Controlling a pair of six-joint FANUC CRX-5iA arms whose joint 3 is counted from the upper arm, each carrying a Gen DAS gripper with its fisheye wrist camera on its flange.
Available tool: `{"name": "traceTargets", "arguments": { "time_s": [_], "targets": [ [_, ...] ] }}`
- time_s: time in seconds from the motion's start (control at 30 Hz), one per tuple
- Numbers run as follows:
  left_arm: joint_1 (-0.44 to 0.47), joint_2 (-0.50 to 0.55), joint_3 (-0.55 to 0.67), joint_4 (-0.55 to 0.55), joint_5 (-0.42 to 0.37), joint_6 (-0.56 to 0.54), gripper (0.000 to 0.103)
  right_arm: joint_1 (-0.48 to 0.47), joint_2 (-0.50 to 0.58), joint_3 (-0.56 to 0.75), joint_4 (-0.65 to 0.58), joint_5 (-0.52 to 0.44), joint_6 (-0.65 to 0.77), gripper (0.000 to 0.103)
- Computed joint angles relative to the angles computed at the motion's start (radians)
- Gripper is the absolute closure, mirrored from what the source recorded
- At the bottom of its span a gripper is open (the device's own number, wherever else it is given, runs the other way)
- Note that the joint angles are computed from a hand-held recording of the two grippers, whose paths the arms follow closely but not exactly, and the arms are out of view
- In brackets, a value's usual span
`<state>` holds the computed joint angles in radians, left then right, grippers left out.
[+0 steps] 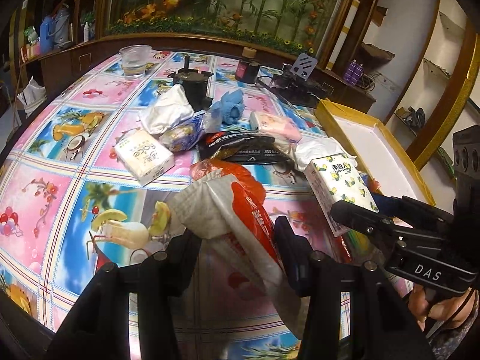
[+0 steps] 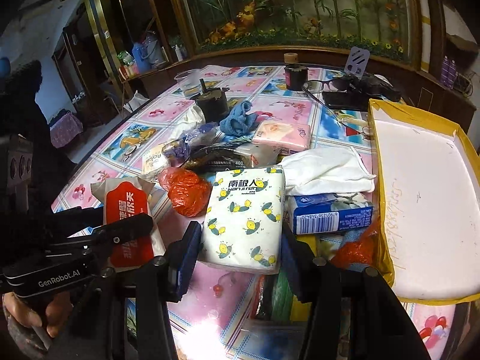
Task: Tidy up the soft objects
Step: 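Carry both packs into the yellow box and open both grippers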
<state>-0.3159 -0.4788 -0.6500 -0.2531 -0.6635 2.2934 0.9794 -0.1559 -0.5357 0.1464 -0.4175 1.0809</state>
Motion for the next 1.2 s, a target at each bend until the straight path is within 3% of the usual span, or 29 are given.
{"name": "traceTargets", "arguments": {
  "time_s": [0.3, 0.73, 0.93, 1.03, 1.2],
  "targets": [
    [-0.074, 0.074, 0.105, -0.085, -0.032, 0.064, 0.055, -0.081, -0.06, 0.017, -0.192, 0.009, 0.153, 0.048],
    [-0.131, 0.242, 0.29, -0.089, -0.011, 0.001, 0.055, -0.282, -0.104, 0.088, -0.417, -0.041, 0.33, 0.048],
    [-0.119, 0.349, 0.408, -0.048, -0.005, -0.077, 0.055, -0.391, -0.029, 0.194, -0.468, -0.059, 0.331, 0.048],
    [-0.096, 0.414, 0.479, 0.01, 0.014, -0.151, 0.054, -0.427, 0.034, 0.257, -0.42, -0.053, 0.249, 0.048],
    [-0.078, 0.561, 0.617, 0.087, 0.035, -0.245, 0.054, -0.51, 0.163, 0.396, -0.452, -0.063, 0.196, 0.048]
  ]
}}
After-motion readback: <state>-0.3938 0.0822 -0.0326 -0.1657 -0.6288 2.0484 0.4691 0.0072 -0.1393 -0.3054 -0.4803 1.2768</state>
